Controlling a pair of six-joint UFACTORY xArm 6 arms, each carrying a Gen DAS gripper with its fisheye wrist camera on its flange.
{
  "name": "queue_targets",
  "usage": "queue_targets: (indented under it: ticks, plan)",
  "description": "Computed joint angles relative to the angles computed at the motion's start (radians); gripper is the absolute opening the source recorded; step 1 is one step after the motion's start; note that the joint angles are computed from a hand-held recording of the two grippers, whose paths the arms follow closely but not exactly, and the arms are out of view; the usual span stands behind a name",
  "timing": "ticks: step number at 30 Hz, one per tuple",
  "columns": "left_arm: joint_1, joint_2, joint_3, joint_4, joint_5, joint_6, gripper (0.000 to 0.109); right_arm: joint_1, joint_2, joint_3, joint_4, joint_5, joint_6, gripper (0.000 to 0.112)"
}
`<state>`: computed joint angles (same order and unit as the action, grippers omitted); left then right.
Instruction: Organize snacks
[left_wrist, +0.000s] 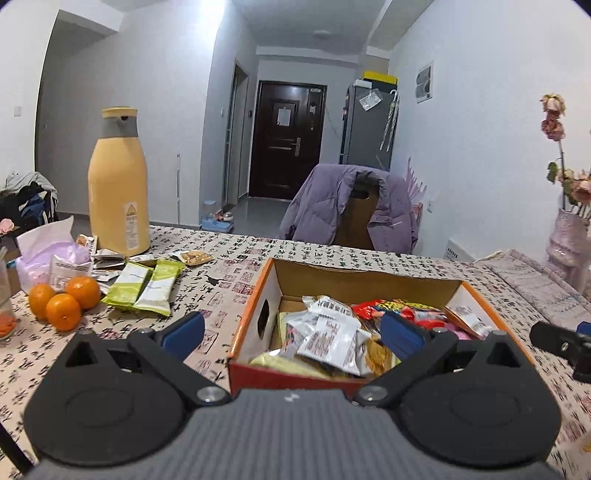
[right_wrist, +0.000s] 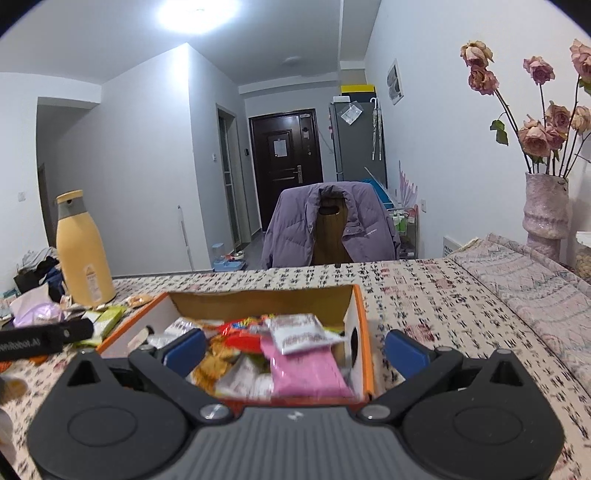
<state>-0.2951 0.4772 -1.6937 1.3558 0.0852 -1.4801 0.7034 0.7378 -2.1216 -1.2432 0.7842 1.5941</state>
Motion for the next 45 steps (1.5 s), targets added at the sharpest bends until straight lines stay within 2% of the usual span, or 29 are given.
queue_targets:
  ticks: [4,11,14,18,21,23,31,34,36,40,45]
  plan:
    - [0.01,-0.1,0.105,0.302,-0.034,-0.28,0.103,0.036,-0.088,0.143,-0.033,0.009,0.055,0.103]
    - [0.012,-0.219,0.244,0.725,-0.093,-0.681,0.103,0.097,-0.217,0.363,-0.055,0.036,0.15,0.103]
    - [0.008,-0.243,0.287,0.808,-0.112,-0.752,0.103,0.117,-0.249,0.42,-0.053,0.04,0.179,0.103]
    - [-0.018,-0.267,0.305,1.087,-0.139,-1.024,0.103,0.138,-0.279,0.482,-0.039,0.043,0.205,0.103]
    - [-0.034,-0.283,0.33,1.206,-0.141,-1.137,0.103,0.152,-0.289,0.509,-0.025,0.046,0.206,0.103]
    - [-0.034,-0.29,0.348,1.201,-0.14,-1.132,0.103,0.157,-0.29,0.519,-0.01,0.044,0.203,0.103]
    - [-0.055,-0.276,0.328,1.372,-0.18,-1.321,0.103,0.164,-0.29,0.532,0.014,0.033,0.217,0.103]
    - [-0.058,-0.277,0.33,1.382,-0.181,-1.331,0.103,0.164,-0.289,0.53,0.015,0.033,0.216,0.103]
    - [-0.07,-0.275,0.323,1.46,-0.185,-1.413,0.103,0.165,-0.289,0.53,0.018,0.034,0.216,0.103]
    - [-0.07,-0.274,0.324,1.443,-0.186,-1.392,0.103,0.165,-0.29,0.532,0.018,0.033,0.218,0.103]
    - [-0.075,-0.275,0.323,1.474,-0.185,-1.425,0.103,0.165,-0.289,0.531,0.018,0.031,0.217,0.103]
